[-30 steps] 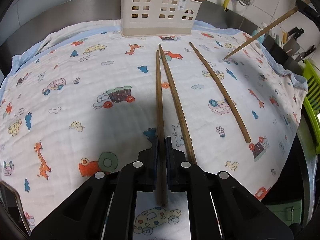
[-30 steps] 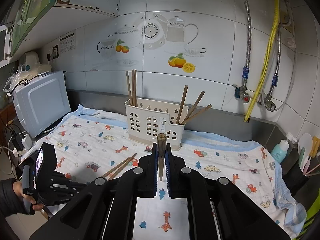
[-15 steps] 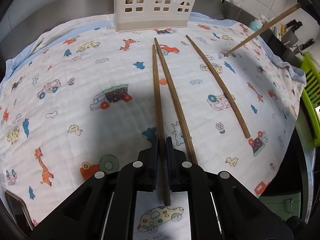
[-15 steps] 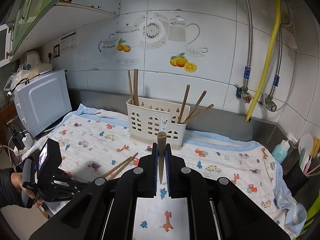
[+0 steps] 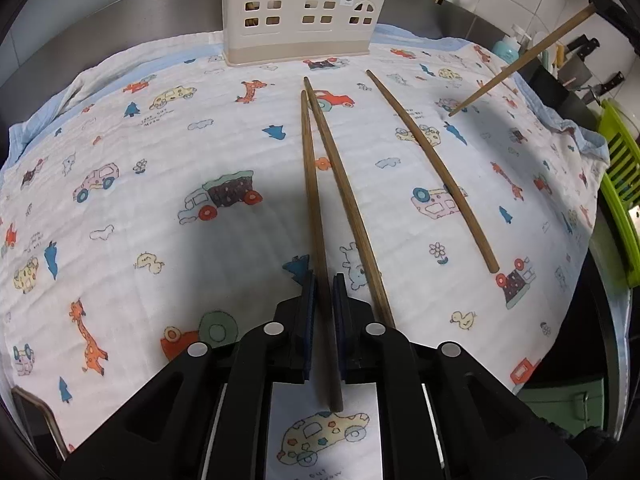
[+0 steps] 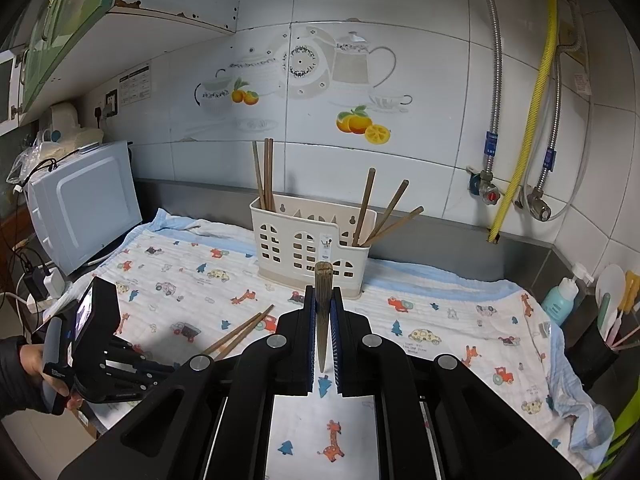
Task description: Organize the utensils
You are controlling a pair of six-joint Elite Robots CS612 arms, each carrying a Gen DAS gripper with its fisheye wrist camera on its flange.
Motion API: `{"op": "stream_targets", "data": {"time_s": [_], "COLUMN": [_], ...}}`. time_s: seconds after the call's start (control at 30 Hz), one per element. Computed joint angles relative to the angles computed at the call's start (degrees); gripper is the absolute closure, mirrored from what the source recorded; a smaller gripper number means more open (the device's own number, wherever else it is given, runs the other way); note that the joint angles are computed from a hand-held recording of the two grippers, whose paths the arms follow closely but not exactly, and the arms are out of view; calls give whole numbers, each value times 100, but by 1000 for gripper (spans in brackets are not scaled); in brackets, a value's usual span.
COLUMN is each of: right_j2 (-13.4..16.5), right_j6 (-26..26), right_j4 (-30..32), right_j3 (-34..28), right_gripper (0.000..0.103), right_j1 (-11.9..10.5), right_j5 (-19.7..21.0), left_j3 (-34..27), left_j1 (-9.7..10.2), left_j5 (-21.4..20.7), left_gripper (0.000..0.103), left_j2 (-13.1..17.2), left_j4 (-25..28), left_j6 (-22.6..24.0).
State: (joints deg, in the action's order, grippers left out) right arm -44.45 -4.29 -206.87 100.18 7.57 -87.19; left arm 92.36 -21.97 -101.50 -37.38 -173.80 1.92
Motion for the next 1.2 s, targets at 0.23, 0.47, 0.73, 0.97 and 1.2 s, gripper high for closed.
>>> {"op": "stream_targets", "data": {"time_s": [0.23, 0.47, 0.73, 0.97, 1.2], "right_j2": [-1, 4, 6, 5, 19], "right_j6": [3, -4, 5, 30, 54], "right_j4": [-1, 10, 10, 11, -40], "right_j3": [14, 14, 11, 20, 27], "right_gripper": [96, 96, 96, 96, 96], "right_j1": [-25, -27, -27, -37, -48], "right_j5": [16, 18, 29, 41, 59], "left_j3": [87, 115, 143, 94, 176], "left_j1": [-40, -57, -118, -185, -164], "left_j5": [184, 324, 517, 848, 860], "left_gripper": [51, 58, 81, 95, 98], "left_j2": [-24, -28, -51, -53, -58], "left_j4": [-217, -291, -230, -118, -538], "left_j6": [-43, 71, 346, 307, -41]}}
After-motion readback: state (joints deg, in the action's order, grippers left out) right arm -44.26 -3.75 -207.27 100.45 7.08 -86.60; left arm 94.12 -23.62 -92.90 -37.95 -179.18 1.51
